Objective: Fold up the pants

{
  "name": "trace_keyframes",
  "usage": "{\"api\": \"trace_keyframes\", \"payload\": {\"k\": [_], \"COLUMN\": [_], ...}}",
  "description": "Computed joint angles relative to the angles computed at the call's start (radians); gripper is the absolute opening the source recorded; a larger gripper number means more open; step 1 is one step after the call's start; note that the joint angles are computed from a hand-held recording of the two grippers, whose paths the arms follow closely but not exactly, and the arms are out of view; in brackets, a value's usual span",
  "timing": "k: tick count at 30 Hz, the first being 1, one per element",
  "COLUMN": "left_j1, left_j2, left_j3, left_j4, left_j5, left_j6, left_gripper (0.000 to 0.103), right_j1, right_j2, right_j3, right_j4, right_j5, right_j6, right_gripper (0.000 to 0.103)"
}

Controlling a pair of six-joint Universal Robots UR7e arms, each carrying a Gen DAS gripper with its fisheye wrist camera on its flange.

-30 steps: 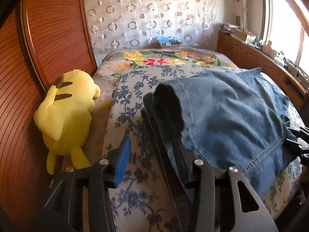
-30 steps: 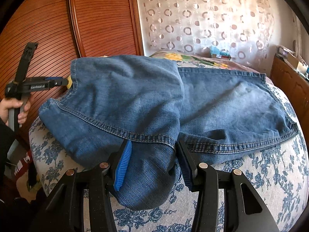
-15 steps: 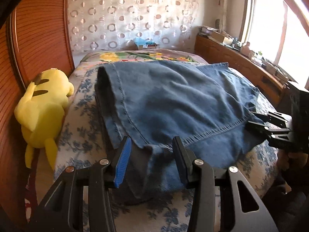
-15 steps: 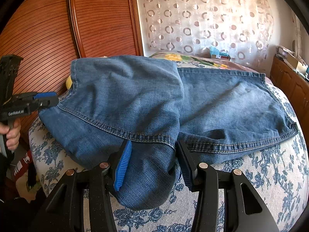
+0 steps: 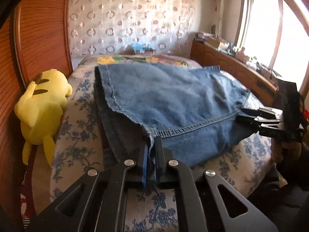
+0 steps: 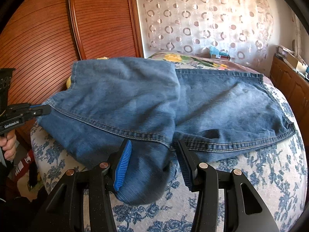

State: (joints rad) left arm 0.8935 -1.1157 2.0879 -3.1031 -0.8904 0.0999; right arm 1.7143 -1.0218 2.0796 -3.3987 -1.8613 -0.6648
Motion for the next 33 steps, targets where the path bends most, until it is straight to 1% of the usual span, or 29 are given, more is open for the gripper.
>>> {"api": "trace_keyframes", "payload": {"k": [3,6,8,10,12,14,15,16,18,20,22,23,24,25,26,27,33], "left_j1": [-0.011,-0.003,0.009,0.019,0.022,0.019,0.016,0.016,0.017,0.018,0.015,0.014,0.015,0.018,0.019,0.019,0.005], "left_j2": [-0.032,-0.051,-0.055,-0.054,-0.05,-0.049,-0.046,-0.047,-0.049,-0.054,-0.045,-0.04,-0.036,-0.033,-0.031,-0.026,0.014], "left_j3": [0.024,0.034,0.031,0.029,0.026,0.027,0.025,0.021,0.019,0.017,0.005,0.001,-0.004,-0.008,-0.013,-0.019,-0.061], "left_j4": [-0.033,-0.026,0.003,0.026,0.039,0.039,0.036,0.036,0.026,0.023,0.032,0.029,0.025,0.021,0.018,0.012,-0.002], "left_j5": [0.018,0.04,0.045,0.046,0.051,0.068,0.082,0.085,0.081,0.077,0.096,0.1,0.096,0.086,0.078,0.068,0.074], "left_j6": [0.0,-0.009,-0.029,-0.05,-0.056,-0.054,-0.051,-0.049,-0.044,-0.034,-0.025,-0.021,-0.016,-0.012,-0.011,-0.007,0.012], "left_gripper": [0.007,0.007,0.007,0.01,0.014,0.017,0.023,0.027,0.044,0.046,0.05,0.056,0.065,0.071,0.079,0.08,0.08], "right_j1": [-0.003,-0.005,-0.006,-0.008,-0.008,-0.003,0.001,0.003,0.005,0.003,0.002,0.002,0.001,0.001,0.001,0.002,-0.005], "right_j2": [-0.03,-0.047,-0.046,-0.04,-0.038,-0.032,-0.026,-0.024,-0.021,-0.021,-0.021,-0.021,-0.023,-0.023,-0.024,-0.025,-0.042], "right_j3": [0.01,0.015,0.014,0.009,0.007,0.004,-0.001,-0.003,-0.003,-0.003,-0.003,-0.003,-0.002,0.0,0.0,0.005,0.021], "right_j4": [0.016,0.032,0.039,0.048,0.057,0.061,0.063,0.064,0.063,0.063,0.061,0.06,0.059,0.058,0.058,0.053,0.039], "right_j5": [0.013,0.022,0.018,0.015,0.01,-0.002,-0.011,-0.015,-0.017,-0.016,-0.016,-0.017,-0.016,-0.016,-0.016,-0.018,-0.019], "right_j6": [0.006,0.01,0.012,0.013,0.016,0.019,0.02,0.021,0.027,0.031,0.032,0.033,0.033,0.034,0.034,0.033,0.028], "right_gripper": [0.05,0.05,0.05,0.05,0.05,0.05,0.05,0.05,0.05,0.05,0.05,0.05,0.05,0.05,0.05,0.05,0.05]}}
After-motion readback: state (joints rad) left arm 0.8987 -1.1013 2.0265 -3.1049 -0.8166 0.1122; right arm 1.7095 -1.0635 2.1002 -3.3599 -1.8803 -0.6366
